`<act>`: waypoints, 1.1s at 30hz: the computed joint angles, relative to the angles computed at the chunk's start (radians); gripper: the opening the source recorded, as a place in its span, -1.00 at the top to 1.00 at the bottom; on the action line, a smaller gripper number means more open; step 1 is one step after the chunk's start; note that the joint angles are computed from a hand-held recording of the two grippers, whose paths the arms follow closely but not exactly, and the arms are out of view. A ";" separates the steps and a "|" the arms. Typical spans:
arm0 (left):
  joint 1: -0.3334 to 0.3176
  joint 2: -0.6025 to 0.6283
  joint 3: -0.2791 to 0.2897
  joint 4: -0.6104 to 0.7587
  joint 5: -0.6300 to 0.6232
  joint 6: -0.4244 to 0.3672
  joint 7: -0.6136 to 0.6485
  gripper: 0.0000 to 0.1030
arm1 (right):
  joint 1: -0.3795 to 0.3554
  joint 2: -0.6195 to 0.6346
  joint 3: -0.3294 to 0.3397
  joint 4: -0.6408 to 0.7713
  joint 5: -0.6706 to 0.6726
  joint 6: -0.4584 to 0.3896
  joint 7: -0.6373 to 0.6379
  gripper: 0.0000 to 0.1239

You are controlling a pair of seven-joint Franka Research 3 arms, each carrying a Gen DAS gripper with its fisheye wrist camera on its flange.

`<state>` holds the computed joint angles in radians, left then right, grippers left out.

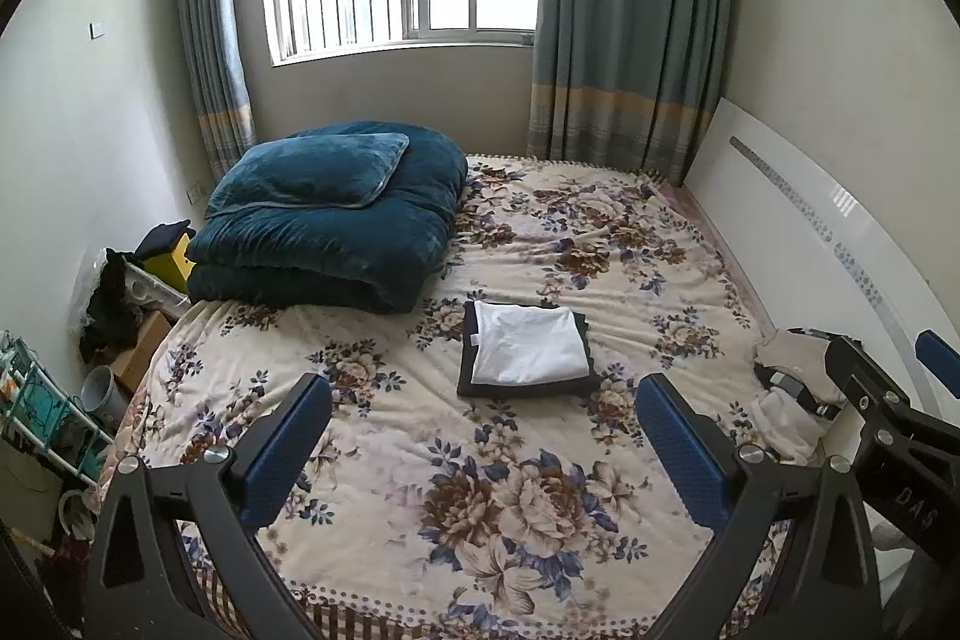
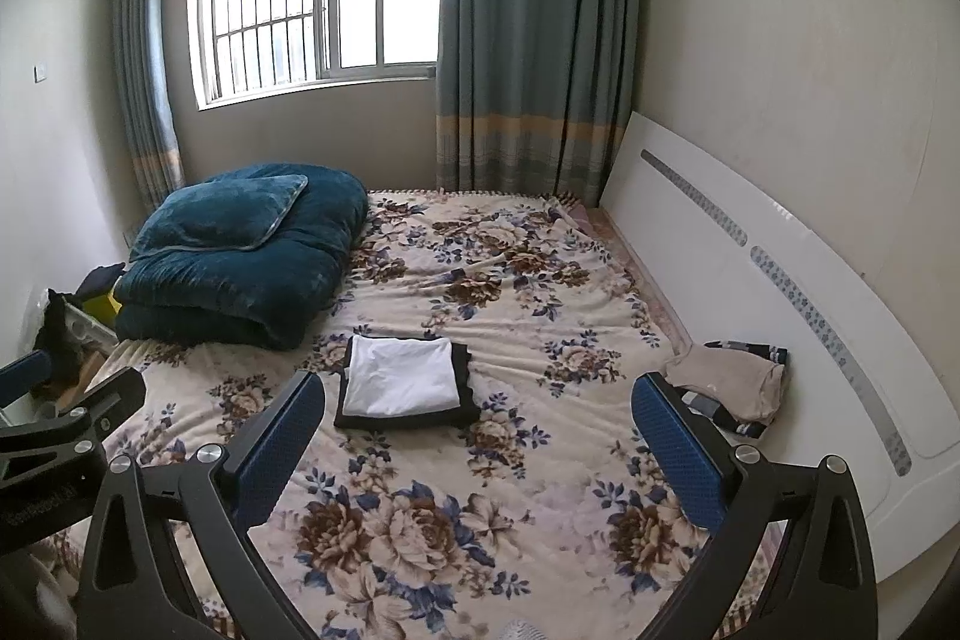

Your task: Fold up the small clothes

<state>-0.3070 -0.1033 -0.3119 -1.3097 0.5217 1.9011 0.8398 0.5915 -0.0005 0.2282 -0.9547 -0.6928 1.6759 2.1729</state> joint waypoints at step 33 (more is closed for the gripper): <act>-0.011 0.037 0.005 0.061 0.031 -0.011 0.006 -1.00 | 0.007 0.001 -0.002 -0.006 0.005 0.005 0.006 -0.66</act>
<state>-0.3185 -0.0660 -0.3066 -1.2486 0.5525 1.8905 0.8455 0.5981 0.0004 0.2264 -0.9607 -0.6876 1.6811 2.1793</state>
